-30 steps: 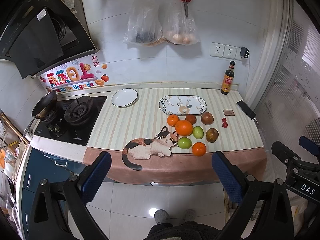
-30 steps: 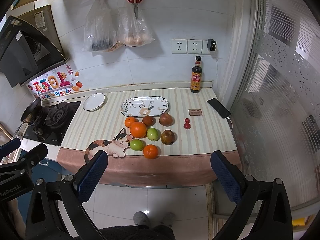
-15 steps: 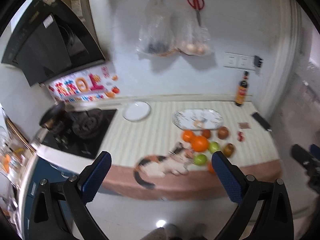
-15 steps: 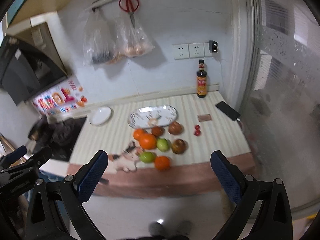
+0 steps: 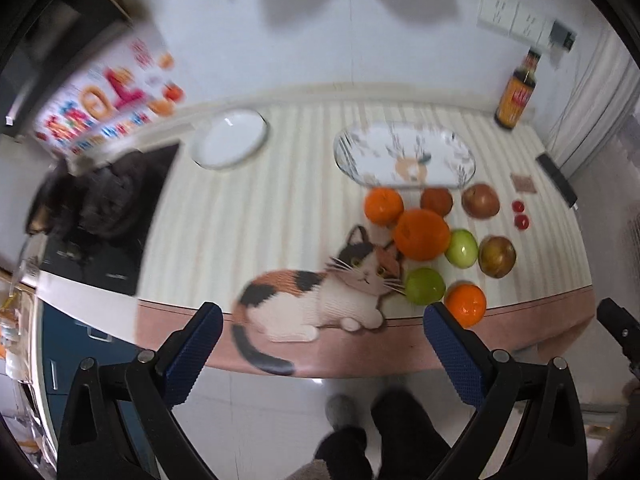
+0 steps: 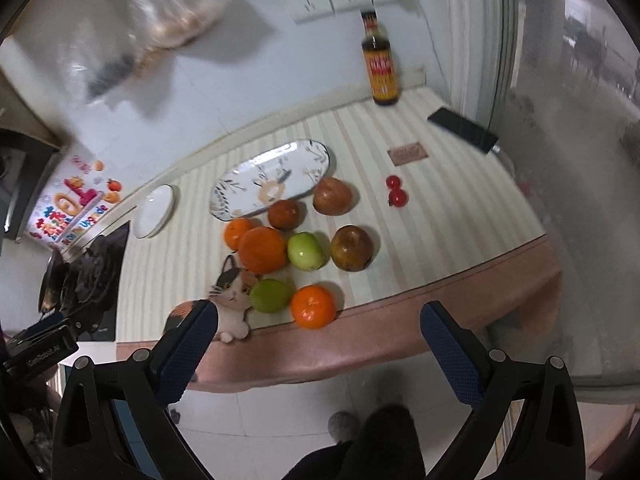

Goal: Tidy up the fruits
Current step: 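Grasp the large orange with the left gripper while the right gripper grasps a red apple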

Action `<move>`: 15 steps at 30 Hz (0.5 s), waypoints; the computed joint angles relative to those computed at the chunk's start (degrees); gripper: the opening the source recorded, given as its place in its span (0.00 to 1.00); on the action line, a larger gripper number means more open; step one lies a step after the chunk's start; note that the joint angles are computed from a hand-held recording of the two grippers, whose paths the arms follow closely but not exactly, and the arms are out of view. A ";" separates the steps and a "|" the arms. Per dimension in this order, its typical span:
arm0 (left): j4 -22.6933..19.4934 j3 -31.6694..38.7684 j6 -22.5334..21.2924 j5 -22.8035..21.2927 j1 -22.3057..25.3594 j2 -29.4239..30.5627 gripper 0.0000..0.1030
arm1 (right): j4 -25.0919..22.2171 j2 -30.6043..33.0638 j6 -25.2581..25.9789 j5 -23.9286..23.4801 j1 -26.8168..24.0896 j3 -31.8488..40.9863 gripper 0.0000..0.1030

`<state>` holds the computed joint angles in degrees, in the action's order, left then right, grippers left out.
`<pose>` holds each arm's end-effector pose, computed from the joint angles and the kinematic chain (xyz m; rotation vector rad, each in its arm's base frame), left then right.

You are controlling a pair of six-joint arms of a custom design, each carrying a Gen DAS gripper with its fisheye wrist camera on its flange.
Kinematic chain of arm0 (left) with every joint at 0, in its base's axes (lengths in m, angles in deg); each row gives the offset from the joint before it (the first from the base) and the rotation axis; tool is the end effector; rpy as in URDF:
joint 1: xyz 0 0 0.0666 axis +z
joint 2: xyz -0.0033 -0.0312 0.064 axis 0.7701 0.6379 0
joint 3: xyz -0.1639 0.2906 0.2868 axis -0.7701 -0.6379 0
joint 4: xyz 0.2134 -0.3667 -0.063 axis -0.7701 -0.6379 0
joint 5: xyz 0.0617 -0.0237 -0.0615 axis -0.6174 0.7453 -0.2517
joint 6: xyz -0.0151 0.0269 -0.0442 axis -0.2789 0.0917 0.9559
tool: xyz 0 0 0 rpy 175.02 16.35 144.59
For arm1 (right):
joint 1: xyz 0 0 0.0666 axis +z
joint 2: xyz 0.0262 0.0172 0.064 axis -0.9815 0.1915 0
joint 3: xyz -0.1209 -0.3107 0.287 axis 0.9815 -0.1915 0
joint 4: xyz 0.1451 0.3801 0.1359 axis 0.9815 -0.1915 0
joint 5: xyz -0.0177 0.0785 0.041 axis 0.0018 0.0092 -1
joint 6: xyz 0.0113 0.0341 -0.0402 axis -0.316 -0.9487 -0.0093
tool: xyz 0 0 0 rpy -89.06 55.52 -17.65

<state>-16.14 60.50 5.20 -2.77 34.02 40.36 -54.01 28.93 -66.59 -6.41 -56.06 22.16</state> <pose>0.3920 -0.1079 0.5435 -0.1281 2.7655 0.1309 0.3153 0.1320 0.5330 0.2178 2.6478 0.3056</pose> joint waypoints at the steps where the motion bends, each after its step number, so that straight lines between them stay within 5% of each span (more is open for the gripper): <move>1: 0.07 0.55 -0.29 1.75 0.18 2.21 1.00 | 1.10 1.21 1.21 -1.69 -1.42 -0.49 0.94; 9: -3.13 8.08 4.49 15.89 2.59 18.30 1.00 | 4.62 16.57 10.88 -12.04 -9.70 1.18 0.86; 15: -2.25 11.42 14.36 29.19 5.20 27.03 0.99 | 3.48 25.59 14.58 -18.73 -13.30 3.72 0.86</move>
<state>-18.39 71.92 19.56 26.42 39.22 67.39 -50.53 54.52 -52.01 -25.14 -69.36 25.87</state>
